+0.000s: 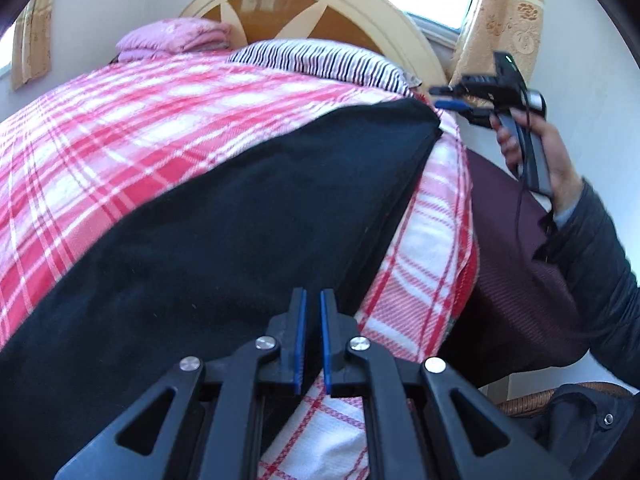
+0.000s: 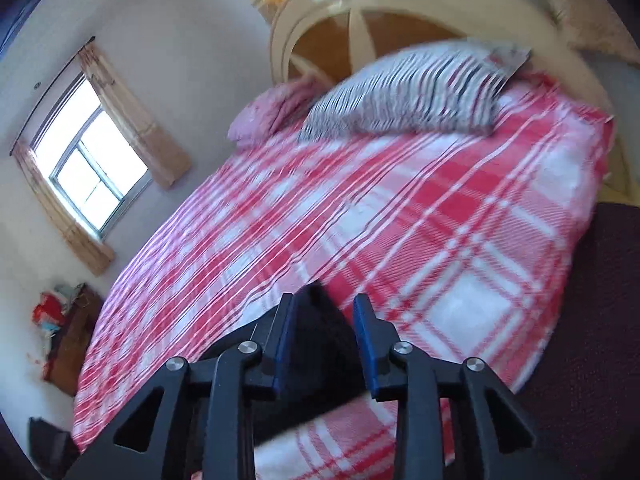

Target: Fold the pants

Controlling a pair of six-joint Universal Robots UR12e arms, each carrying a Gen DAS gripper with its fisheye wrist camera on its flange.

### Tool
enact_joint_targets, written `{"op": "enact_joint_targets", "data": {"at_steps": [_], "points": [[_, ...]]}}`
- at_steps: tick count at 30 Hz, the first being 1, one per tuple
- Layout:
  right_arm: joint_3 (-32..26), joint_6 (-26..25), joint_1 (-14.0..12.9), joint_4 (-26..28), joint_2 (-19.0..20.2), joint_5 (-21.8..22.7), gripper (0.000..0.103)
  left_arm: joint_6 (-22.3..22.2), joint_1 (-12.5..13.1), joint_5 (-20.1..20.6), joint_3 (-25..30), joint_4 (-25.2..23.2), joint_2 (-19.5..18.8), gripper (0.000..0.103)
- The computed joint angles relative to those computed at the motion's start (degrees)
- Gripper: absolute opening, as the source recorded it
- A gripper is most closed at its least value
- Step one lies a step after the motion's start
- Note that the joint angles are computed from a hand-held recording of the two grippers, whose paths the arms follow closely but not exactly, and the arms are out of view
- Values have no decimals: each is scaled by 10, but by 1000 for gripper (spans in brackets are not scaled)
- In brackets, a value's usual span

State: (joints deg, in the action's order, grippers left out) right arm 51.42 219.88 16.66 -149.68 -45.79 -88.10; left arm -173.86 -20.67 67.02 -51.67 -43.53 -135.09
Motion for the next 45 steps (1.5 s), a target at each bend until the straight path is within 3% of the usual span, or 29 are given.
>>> {"op": "enact_joint_targets", "data": {"at_steps": [5, 6, 7, 12, 14, 16, 19, 22, 25, 28, 30, 33, 36, 39, 45], "points": [[-90, 36, -25, 70, 57, 143, 31, 17, -4, 0, 1, -13, -1, 8], [-101, 40, -26, 79, 64, 152, 23, 18, -4, 0, 1, -14, -1, 8], [-107, 38, -25, 82, 67, 147, 10, 17, -4, -2, 0, -14, -1, 8], [-69, -22, -10, -39, 50, 89, 6, 8, -2, -10, -1, -13, -1, 8], [-69, -50, -2, -8, 45, 36, 6, 9, -3, -7, 4, -16, -4, 8], [-89, -66, 4, 67, 52, -22, 6, 10, -4, -4, 5, -15, -4, 8], [-84, -58, 1, 99, 51, -51, 7, 10, -4, 0, 3, -13, -3, 8], [-26, -25, -4, 43, 24, -66, 7, 11, -4, 1, 0, -13, 0, 8], [16, -34, 3, 4, -2, -87, 7, 8, -2, 1, -14, 7, 10, 8], [49, -75, 11, -51, -21, -60, 7, 0, 1, 6, -31, 30, 21, 8], [52, -95, 14, -56, -22, -36, 8, -5, 5, 18, -43, 42, 30, 8], [21, -120, 27, 9, -12, -39, 21, -9, 9, 49, -64, 50, 43, 8], [-11, -188, 46, 42, 3, -21, 27, -13, 17, 70, -98, 56, 65, 8], [-48, -272, 71, 77, 22, -2, 44, -10, 23, 99, -130, 54, 85, 8], [-144, -450, 122, 177, 78, 31, 44, -19, 28, 111, -169, 62, 105, 8]]}}
